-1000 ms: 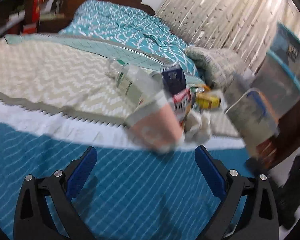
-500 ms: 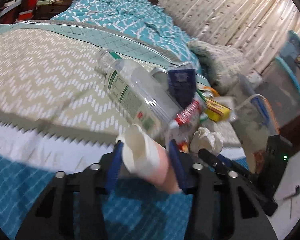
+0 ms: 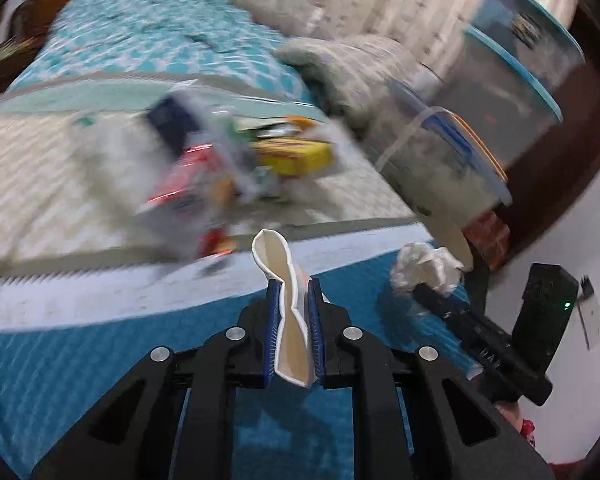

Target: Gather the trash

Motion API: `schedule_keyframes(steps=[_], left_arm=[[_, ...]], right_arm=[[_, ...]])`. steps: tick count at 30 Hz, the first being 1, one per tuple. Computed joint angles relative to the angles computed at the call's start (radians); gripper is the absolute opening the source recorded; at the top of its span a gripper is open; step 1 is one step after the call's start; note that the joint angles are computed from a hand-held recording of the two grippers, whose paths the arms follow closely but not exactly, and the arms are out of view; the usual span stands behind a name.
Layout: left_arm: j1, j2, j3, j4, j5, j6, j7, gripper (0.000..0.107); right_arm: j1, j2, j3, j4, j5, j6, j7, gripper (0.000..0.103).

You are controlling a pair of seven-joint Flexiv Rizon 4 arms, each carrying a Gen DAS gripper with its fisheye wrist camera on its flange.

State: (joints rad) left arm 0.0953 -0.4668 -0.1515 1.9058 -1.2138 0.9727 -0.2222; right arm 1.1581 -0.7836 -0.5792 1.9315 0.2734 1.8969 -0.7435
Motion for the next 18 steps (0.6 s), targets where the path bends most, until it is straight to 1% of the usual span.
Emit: schedule_keyframes(steps=[2, 4, 6, 8, 10, 11, 13, 14, 15, 17, 18], left_arm=[[-0.024, 0.001, -0.019, -0.012, 0.004, 0.0, 0.008, 0.013], [-0.051, -0.006, -0.037, -0.039, 0.02, -0.004, 0.005, 0.013], [-0.078, -0.017, -0.053, -0.065, 0.035, 0.001, 0.0, 0.013], [-0.11, -0.05, -0.071, -0.125, 0.092, -0.02, -0.042, 0.013], [-0.142, -0.089, -0.095, -0.19, 0.148, -0.038, -0.073, 0.013], [-0.163, -0.117, -0.11, -0.232, 0.183, -0.048, -0.092, 0.013], [-0.201, -0.174, -0.134, -0.311, 0.244, -0.06, -0.139, 0.013], [-0.225, -0.208, -0.143, -0.356, 0.278, -0.057, -0.167, 0.014], [-0.259, -0.254, -0.15, -0.418, 0.322, -0.052, -0.206, 0.014], [-0.302, -0.321, -0.159, -0.507, 0.392, -0.039, -0.266, 0.017], [-0.336, -0.372, -0.151, -0.581, 0.442, -0.049, -0.324, 0.018]], right_arm=[[-0.026, 0.007, 0.021, 0.023, 0.015, 0.025, 0.004, 0.037], [-0.022, 0.012, 0.016, 0.052, 0.057, 0.052, 0.012, 0.037], [0.011, 0.01, -0.032, 0.102, 0.129, 0.087, 0.01, 0.037], [0.041, 0.005, -0.093, 0.144, 0.201, 0.096, 0.011, 0.037], [0.06, 0.001, -0.148, 0.181, 0.245, 0.089, 0.014, 0.037], [0.055, 0.002, -0.175, 0.204, 0.257, 0.076, 0.019, 0.037], [0.018, 0.015, -0.18, 0.23, 0.252, 0.071, 0.037, 0.037], [-0.026, 0.027, -0.167, 0.241, 0.241, 0.067, 0.045, 0.037], [-0.065, 0.038, -0.146, 0.247, 0.223, 0.069, 0.047, 0.038], [-0.152, 0.058, -0.102, 0.25, 0.187, 0.057, 0.052, 0.039], [-0.193, 0.064, -0.076, 0.244, 0.166, 0.055, 0.052, 0.041]])
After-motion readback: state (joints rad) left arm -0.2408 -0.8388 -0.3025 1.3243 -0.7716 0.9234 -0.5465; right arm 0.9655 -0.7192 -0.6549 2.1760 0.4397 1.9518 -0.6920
